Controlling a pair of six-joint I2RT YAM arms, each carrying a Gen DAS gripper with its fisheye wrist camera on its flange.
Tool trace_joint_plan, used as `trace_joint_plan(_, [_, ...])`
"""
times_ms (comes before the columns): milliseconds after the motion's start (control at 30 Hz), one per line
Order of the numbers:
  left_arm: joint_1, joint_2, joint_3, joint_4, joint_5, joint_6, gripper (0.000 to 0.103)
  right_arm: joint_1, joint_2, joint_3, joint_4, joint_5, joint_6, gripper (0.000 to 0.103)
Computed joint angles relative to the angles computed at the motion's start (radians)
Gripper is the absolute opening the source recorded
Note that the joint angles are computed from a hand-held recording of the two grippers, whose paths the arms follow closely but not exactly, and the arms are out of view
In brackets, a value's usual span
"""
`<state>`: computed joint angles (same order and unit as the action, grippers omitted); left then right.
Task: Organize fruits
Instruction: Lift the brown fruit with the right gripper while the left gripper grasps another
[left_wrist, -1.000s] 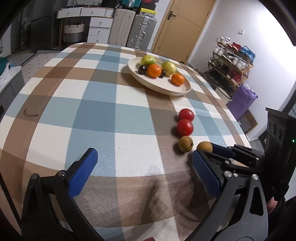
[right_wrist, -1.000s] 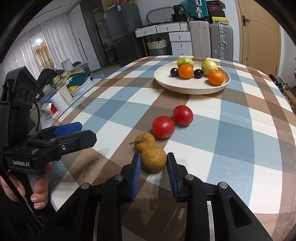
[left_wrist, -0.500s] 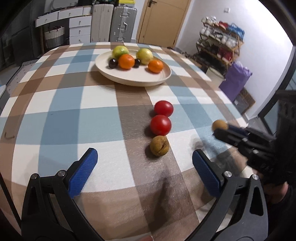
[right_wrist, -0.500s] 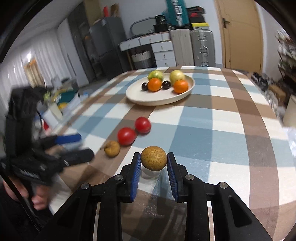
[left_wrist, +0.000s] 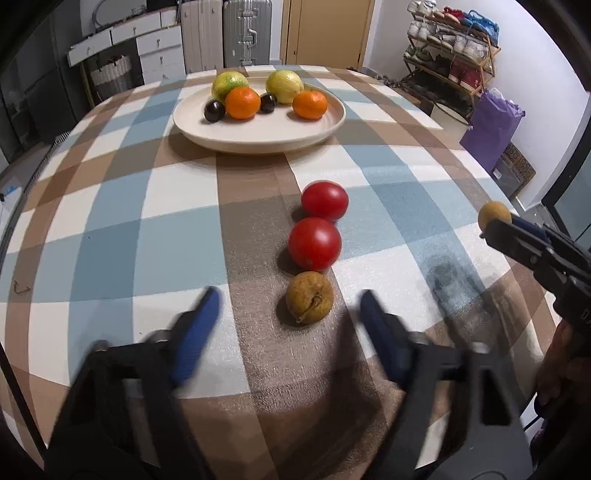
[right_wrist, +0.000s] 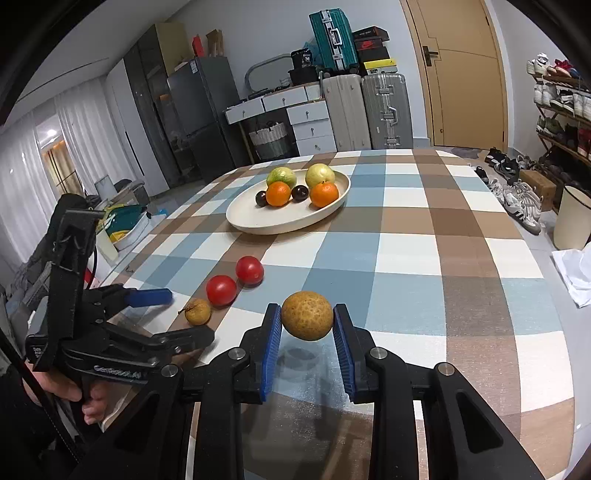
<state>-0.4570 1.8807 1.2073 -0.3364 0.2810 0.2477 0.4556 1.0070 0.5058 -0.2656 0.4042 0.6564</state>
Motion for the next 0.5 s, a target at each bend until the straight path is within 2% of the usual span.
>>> trace_joint_plan(33, [0.007, 0.007, 0.016, -0.024, 0.029, 0.01, 0.03, 0.005, -0.005, -0.004, 0.001, 0.007, 0.002, 0.029])
trace_joint_plan(67, [0.009, 0.007, 0.022, -0.037, 0.037, 0.019, 0.022, 0.011, -0.011, -0.008, 0.002, 0.022, 0.005, 0.029])
trace_joint_plan(200, [0.037, 0.011, 0.039, -0.083, 0.109, 0.043, 0.022, 0.008, -0.07, -0.029, 0.006, 0.047, 0.009, 0.029])
trace_joint_plan(500, [0.063, -0.025, 0.016, -0.077, 0.106, 0.045, 0.022, -0.039, -0.097, -0.036, 0.027, 0.008, -0.008, 0.029])
